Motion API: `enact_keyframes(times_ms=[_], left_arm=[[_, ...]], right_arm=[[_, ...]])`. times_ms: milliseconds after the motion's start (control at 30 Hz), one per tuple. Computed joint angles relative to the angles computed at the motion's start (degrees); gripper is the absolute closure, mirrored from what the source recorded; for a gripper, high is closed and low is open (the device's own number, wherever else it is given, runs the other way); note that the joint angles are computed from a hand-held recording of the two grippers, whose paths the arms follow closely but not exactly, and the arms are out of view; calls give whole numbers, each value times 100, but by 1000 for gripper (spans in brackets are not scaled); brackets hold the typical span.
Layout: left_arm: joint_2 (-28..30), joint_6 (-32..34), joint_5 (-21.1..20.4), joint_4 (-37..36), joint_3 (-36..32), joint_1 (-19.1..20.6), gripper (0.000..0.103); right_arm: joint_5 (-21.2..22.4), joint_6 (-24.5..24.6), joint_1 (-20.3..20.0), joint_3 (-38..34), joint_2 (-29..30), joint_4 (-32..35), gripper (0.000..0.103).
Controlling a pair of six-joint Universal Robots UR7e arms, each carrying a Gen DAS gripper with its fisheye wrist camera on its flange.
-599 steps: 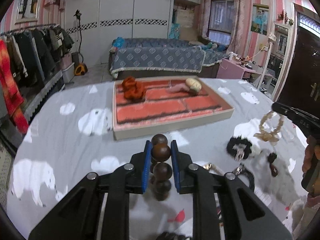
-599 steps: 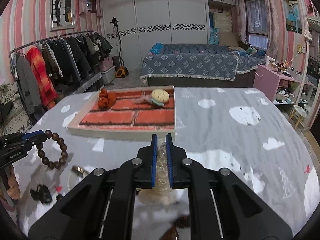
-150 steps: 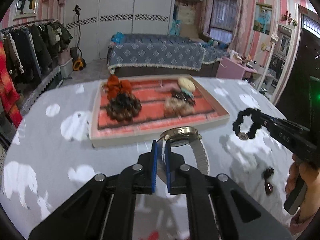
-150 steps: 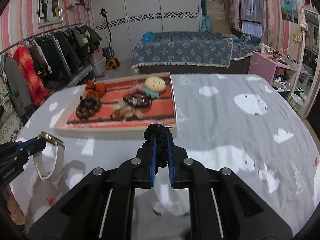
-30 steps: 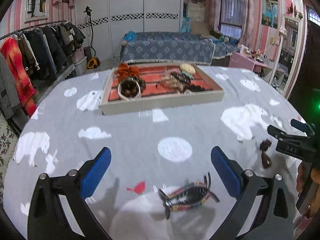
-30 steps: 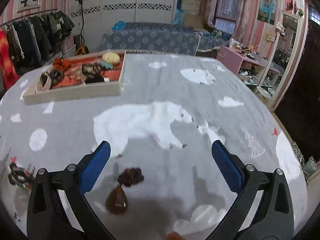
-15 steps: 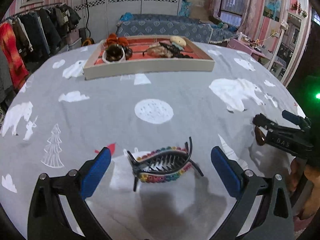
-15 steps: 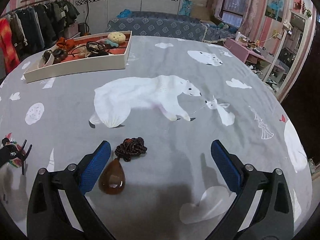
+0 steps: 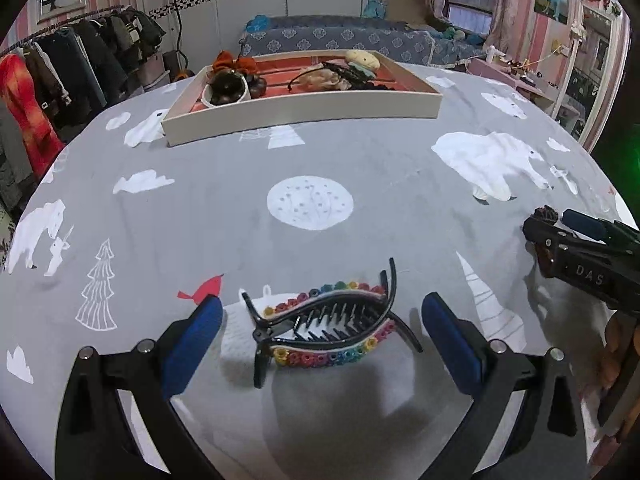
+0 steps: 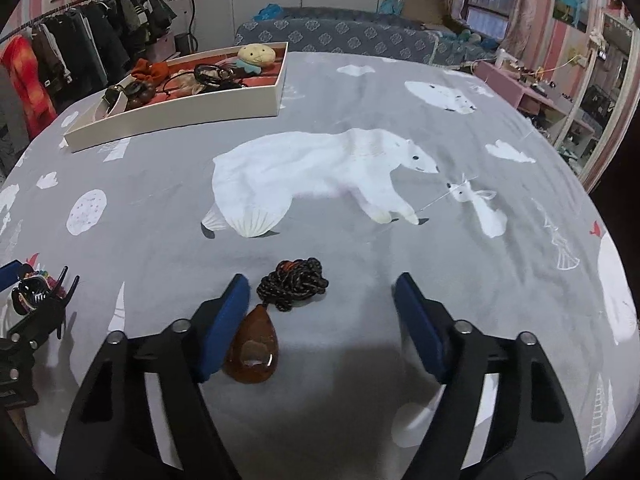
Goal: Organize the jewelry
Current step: 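Grasp the rainbow claw clip with the left tool while the right tool grasps the brown pendant, then carry the rainbow clip and pendant into the tray and open both tools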
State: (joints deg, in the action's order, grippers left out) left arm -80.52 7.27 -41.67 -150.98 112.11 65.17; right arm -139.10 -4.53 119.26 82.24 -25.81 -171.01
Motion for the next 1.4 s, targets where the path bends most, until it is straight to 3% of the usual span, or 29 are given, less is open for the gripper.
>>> enact_keyframes(times_ms=[200, 400, 567, 1067, 1400], left_arm=[[13, -154, -50, 164, -81, 58, 6], [-1, -199, -162, 318, -106, 82, 20], [-7, -147, -130, 229, -71, 64, 23], [-83, -129, -333, 282, -111, 108, 27], [-169, 185, -299, -108, -210, 46, 27]], right_arm=[[125, 17, -19, -60, 20, 54, 45], [242, -30, -31, -51, 8, 28, 59], [364, -6, -56, -6, -31, -12, 69], [428, -19, -40, 64, -62, -216, 75], [502, -155, 52, 5, -87, -455, 76]])
